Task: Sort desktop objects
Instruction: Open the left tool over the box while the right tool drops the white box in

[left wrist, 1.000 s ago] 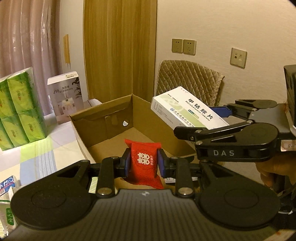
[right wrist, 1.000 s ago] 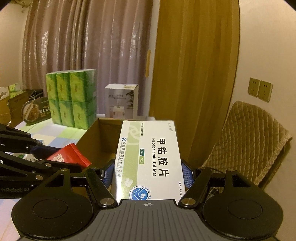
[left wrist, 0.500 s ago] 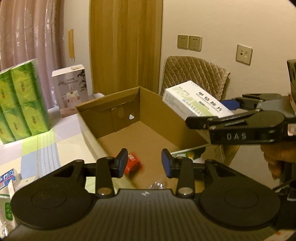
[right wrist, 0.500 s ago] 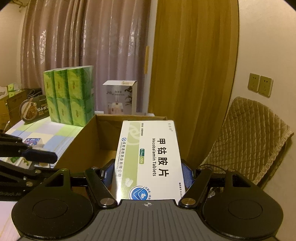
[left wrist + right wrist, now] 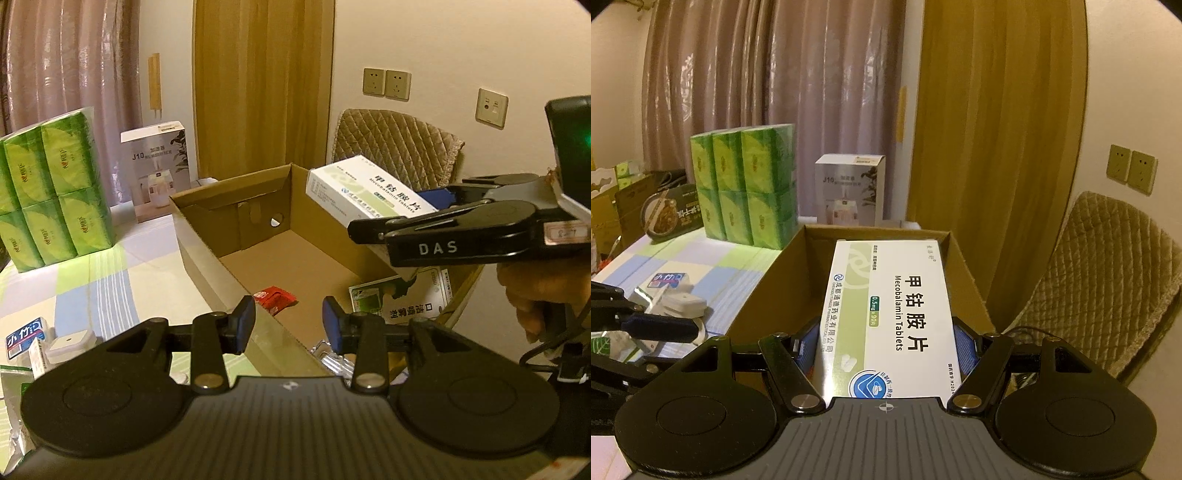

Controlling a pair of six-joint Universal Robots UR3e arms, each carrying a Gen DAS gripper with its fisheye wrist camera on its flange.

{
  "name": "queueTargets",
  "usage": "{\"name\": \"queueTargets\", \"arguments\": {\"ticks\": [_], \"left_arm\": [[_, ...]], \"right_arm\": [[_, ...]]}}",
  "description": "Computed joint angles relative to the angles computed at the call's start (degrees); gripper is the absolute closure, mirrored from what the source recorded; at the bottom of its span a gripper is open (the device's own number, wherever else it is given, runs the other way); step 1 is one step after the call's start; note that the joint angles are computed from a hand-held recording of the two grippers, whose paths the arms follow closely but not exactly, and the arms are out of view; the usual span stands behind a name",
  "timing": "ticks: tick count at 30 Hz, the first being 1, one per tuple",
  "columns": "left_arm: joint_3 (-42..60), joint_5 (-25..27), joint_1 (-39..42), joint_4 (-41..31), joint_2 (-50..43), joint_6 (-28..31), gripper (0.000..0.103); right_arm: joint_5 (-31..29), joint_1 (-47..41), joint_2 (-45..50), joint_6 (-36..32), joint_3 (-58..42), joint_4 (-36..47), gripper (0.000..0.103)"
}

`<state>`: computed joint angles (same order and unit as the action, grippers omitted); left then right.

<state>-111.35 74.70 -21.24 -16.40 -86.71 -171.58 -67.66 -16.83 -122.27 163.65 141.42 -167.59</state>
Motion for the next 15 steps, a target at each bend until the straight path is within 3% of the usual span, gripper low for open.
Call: {"name": "queueTargets", "arguments": {"ticks": [9, 15], "left_arm": [[-1.2, -0.2, 1.0, -0.4, 1.5, 0.1, 0.067], [-3.4, -0.4, 2.3, -0.8, 3.5, 0.1, 0.066]], "right_arm": [[2.5, -1.1, 0.0, 2.2, -0.7, 2.2, 0.030], [6.5, -6.2, -11.7, 1.2, 2.6, 10.3, 0.028]]}}
